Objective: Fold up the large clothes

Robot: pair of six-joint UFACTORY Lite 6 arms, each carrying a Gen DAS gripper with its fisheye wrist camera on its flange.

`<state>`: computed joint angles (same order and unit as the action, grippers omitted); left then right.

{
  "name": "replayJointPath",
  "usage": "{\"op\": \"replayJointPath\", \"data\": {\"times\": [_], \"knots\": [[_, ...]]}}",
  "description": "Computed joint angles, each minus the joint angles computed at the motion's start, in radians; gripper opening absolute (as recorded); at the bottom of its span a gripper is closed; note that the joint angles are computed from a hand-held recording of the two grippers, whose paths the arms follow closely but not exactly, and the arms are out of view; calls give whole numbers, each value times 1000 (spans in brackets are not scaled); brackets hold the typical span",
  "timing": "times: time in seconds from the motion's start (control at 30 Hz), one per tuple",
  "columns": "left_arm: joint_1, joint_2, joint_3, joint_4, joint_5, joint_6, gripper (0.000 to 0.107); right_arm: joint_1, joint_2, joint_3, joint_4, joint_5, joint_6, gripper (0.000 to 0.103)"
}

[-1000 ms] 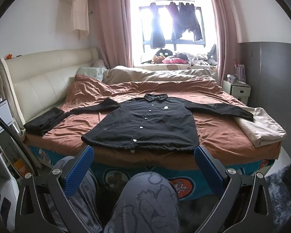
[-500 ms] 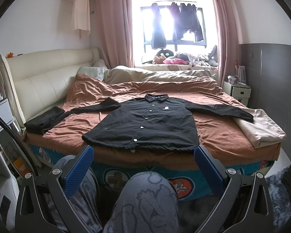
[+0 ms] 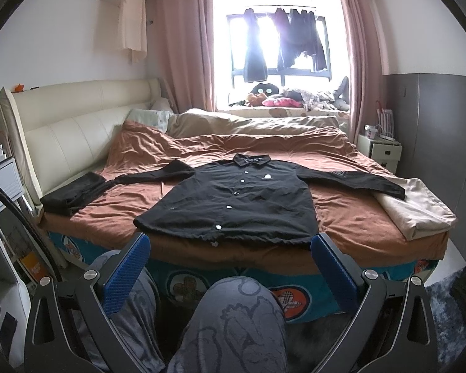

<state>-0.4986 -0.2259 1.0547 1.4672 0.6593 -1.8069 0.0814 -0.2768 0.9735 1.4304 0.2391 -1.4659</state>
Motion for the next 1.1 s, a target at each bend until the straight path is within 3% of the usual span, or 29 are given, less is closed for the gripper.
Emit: {"op": "replayJointPath", "data": {"times": [0.23,0.47,0.8,0.97,1.1], "knots": [[0,-7,-8,5,-8,-7,103,-2,-4,-8,19,-1,-13,103],[15,-14,-14,18,-36,-13,103,14,31,41,-87,-15,87,103],[169,98,68,37,-172,-44,103,50,290,281,-129,-11,112,103],[259,224,182,19,-239,-22,103,71,507,524,-354,2,333,103],[342,351,319,-114,-305,119,103,81,726,822,-642,81,637,103]]}}
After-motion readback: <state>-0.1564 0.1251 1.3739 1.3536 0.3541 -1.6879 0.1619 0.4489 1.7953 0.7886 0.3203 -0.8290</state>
